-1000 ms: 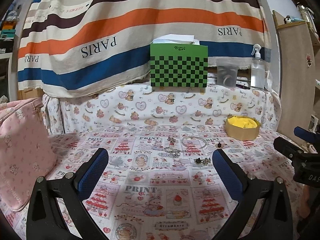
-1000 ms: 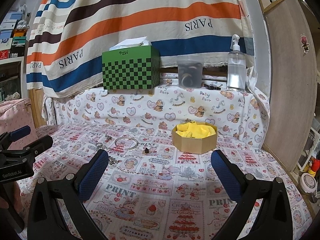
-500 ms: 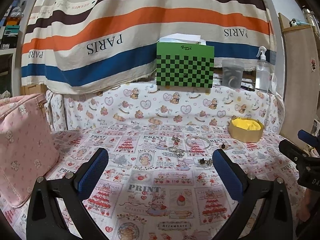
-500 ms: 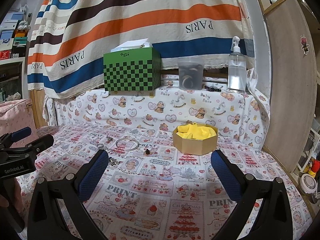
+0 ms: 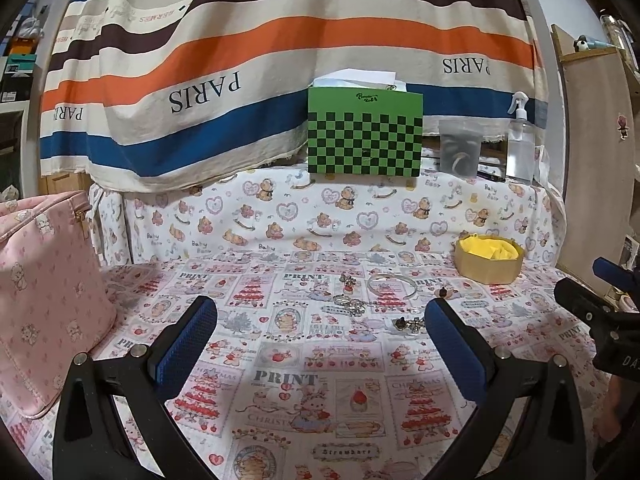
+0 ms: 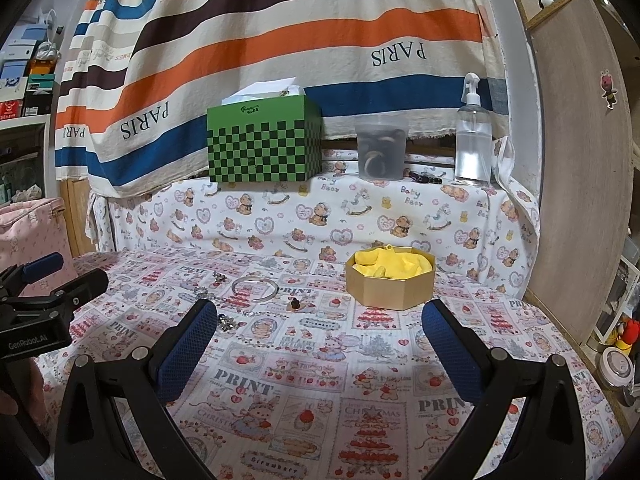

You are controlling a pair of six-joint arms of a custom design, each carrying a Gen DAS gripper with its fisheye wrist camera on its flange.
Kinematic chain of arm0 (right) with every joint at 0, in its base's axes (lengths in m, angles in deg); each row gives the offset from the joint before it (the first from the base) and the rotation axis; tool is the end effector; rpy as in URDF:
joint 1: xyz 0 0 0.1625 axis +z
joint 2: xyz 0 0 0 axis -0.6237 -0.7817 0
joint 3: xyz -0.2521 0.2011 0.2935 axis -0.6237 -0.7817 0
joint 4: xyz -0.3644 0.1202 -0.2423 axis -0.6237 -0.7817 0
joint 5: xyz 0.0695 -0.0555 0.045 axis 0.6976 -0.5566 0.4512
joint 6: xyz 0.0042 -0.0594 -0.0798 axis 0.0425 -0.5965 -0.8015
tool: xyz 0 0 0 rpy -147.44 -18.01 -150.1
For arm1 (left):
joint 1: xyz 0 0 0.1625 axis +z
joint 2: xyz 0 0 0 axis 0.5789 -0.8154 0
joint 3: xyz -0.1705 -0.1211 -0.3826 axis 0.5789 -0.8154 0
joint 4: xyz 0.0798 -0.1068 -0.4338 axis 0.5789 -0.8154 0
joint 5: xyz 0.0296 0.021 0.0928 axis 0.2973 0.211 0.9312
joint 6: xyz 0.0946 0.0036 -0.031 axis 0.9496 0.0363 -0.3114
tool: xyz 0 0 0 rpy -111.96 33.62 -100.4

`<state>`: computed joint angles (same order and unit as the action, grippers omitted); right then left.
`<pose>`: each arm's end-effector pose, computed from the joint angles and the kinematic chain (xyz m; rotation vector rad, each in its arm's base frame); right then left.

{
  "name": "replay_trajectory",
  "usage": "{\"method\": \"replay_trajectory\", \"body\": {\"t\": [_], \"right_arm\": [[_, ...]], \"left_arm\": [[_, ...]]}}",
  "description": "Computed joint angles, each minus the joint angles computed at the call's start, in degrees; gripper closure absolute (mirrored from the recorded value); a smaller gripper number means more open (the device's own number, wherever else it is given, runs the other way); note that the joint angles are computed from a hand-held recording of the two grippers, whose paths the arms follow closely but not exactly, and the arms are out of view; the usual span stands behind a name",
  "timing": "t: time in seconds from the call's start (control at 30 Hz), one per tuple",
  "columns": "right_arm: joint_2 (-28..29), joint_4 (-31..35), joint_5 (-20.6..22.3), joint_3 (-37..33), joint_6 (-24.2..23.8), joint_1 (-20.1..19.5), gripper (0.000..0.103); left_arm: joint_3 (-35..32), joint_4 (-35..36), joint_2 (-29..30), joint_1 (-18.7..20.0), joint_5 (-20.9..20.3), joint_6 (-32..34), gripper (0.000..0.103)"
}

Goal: Organize jewelry

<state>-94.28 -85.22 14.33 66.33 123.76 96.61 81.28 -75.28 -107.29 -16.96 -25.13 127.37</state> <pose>0.0215 -0.2558 0.3111 0.4108 -1.8225 1.4735 -0.3456 -0.3431 -0.0155 0.9769 2.1829 -1.3320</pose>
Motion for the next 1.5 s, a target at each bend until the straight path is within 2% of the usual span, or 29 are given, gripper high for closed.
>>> {"method": "replay_trajectory", "body": {"t": [0.77,0.9,0.97,1.03,1.1,1.17,1.27,1.37,1.47,1.5], "right_arm": [[0.35,0.32,0.27,-0.16,-0.39,0.20,0.000],[2.42,-0.39,3.87,-0.79,-0.64,2.38,0.000],[3.38,-0.90,5.89,-1.17,-0.17,3.45,0.000],[2.79,-0.09,4.66,-1.39,1.07,2.30,0.000],[4.33,1.43,8.42,-3.24,0.42,4.80,0.000],[5.87,2.22,13.23,-5.32,-0.43,8.71,0.000],[9.48,4.04,20.71,-9.99,-0.63,15.65,0.000],[14.73,4.75,28.40,-15.48,2.72,21.44,0.000],[20.04,8.22,30.75,-21.19,5.55,23.41,0.000],[21.90,9.06,31.15,-23.04,6.62,23.55,0.000]], "left_arm": [[-0.30,0.31,0.14,0.22,0.06,-0.14,0.000],[-1.53,2.90,0.56,1.19,2.25,-1.17,0.000],[-1.10,1.24,-0.13,1.75,3.61,0.12,0.000],[-0.54,-1.95,-0.80,1.31,2.61,3.74,0.000],[-2.60,-0.88,0.21,0.44,0.02,8.18,0.000],[-4.72,1.26,0.45,0.69,0.35,8.93,0.000],[-9.71,6.17,0.68,2.73,3.24,7.35,0.000],[-16.28,12.55,1.91,5.73,8.31,6.58,0.000],[-21.37,13.76,3.30,8.08,9.62,7.10,0.000],[-24.55,16.77,5.03,8.93,9.25,5.77,0.000]]}}
